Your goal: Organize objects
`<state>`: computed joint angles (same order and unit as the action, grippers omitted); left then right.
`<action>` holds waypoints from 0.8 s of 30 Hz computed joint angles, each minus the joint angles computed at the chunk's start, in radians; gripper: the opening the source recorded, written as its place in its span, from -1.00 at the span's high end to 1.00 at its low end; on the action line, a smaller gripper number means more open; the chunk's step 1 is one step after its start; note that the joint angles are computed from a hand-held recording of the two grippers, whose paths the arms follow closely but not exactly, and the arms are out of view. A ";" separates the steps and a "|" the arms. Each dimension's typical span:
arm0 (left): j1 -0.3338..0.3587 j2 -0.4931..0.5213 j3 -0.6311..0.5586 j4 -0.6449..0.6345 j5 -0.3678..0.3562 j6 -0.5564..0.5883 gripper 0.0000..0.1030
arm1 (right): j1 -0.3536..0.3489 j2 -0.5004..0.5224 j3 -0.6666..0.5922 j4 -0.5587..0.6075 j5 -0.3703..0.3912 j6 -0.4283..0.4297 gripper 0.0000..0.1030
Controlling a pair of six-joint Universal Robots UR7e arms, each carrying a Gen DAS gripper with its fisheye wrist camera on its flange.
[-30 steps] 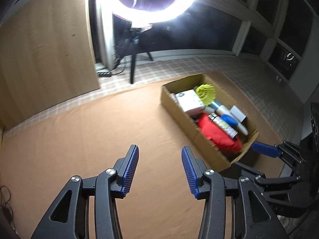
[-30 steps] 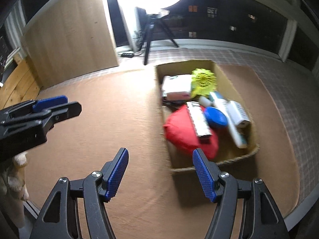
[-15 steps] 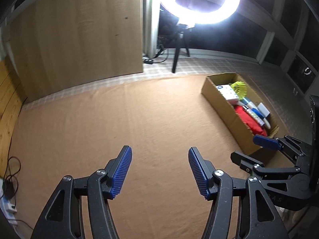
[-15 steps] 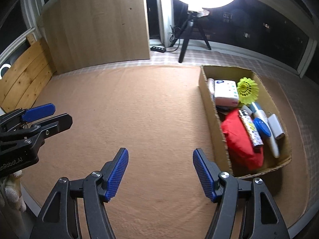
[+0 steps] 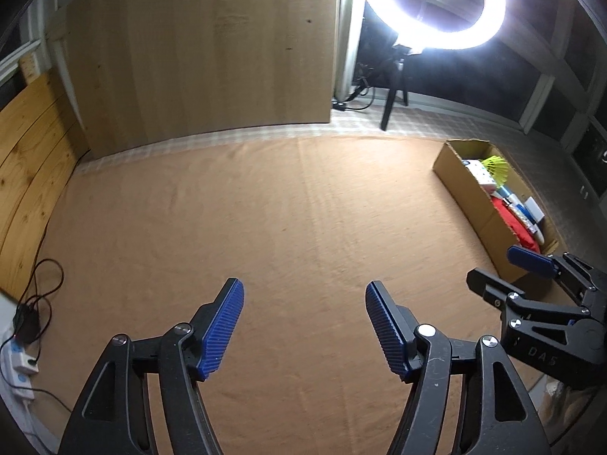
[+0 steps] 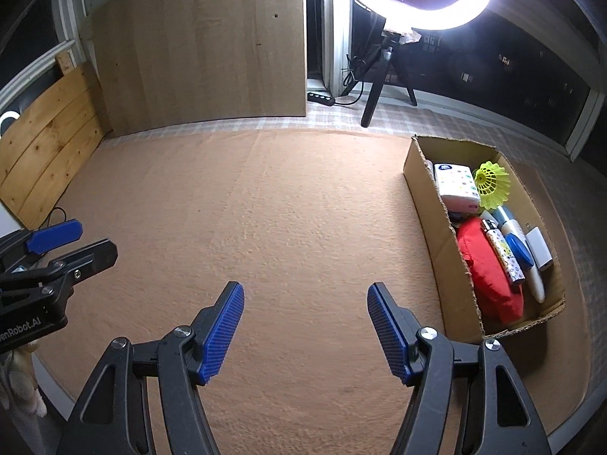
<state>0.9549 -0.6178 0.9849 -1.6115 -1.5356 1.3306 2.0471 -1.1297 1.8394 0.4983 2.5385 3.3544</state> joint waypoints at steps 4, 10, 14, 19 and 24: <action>0.009 0.016 -0.032 -0.011 0.005 -0.008 -0.48 | 0.021 0.027 -0.019 0.008 0.012 0.024 -0.24; 0.020 0.044 -0.097 0.008 0.014 -0.029 -0.50 | 0.045 0.050 -0.039 0.021 0.018 0.060 -0.25; 0.028 0.059 -0.135 0.022 0.019 -0.048 -0.64 | 0.060 0.061 -0.048 0.036 0.028 0.083 -0.25; 0.030 0.063 -0.148 0.029 0.023 -0.050 -0.68 | 0.076 0.066 -0.050 0.051 0.046 0.105 -0.26; 0.034 0.058 -0.153 0.039 0.024 -0.042 -0.69 | 0.084 0.067 -0.047 0.057 0.055 0.119 -0.27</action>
<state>0.9887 -0.5600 0.8323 -1.5721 -1.5112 1.2885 2.1306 -1.0632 1.7922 0.5556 2.5938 3.4736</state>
